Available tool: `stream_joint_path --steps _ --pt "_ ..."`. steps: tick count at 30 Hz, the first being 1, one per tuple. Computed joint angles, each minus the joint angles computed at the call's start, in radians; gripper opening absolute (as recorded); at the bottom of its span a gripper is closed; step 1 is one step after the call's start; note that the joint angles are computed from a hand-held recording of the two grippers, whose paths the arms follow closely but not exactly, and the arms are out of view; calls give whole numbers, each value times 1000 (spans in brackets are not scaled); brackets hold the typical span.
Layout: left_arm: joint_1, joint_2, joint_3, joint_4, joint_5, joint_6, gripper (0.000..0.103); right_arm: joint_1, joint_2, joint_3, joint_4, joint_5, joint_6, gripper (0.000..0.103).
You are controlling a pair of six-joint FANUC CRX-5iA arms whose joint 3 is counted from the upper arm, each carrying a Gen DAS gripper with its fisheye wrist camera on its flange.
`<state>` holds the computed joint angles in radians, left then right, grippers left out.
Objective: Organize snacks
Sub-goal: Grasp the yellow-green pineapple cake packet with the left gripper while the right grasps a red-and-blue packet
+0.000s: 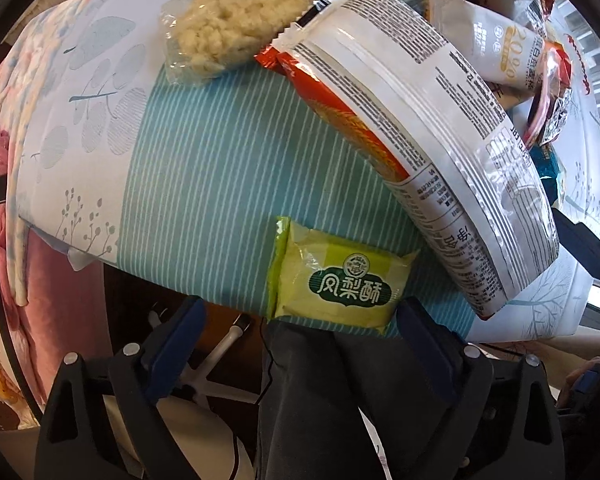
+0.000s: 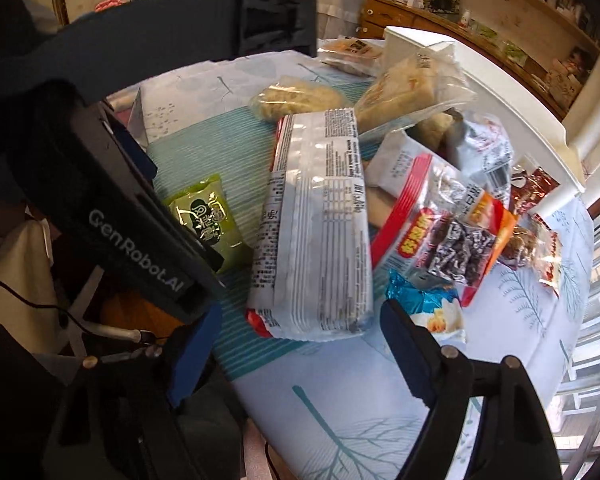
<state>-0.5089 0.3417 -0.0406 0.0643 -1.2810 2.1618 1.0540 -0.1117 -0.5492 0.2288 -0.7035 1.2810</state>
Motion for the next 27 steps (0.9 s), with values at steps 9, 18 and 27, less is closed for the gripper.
stream_joint_path --steps 9,18,27 --pt "-6 39 30 16 -1 -33 78 10 47 3 35 -10 -28 62" --pt "-6 48 60 5 -13 -20 54 1 56 24 7 -25 -3 59" --pt "4 -15 44 -14 -24 33 52 -48 86 119 -110 -90 124 56"
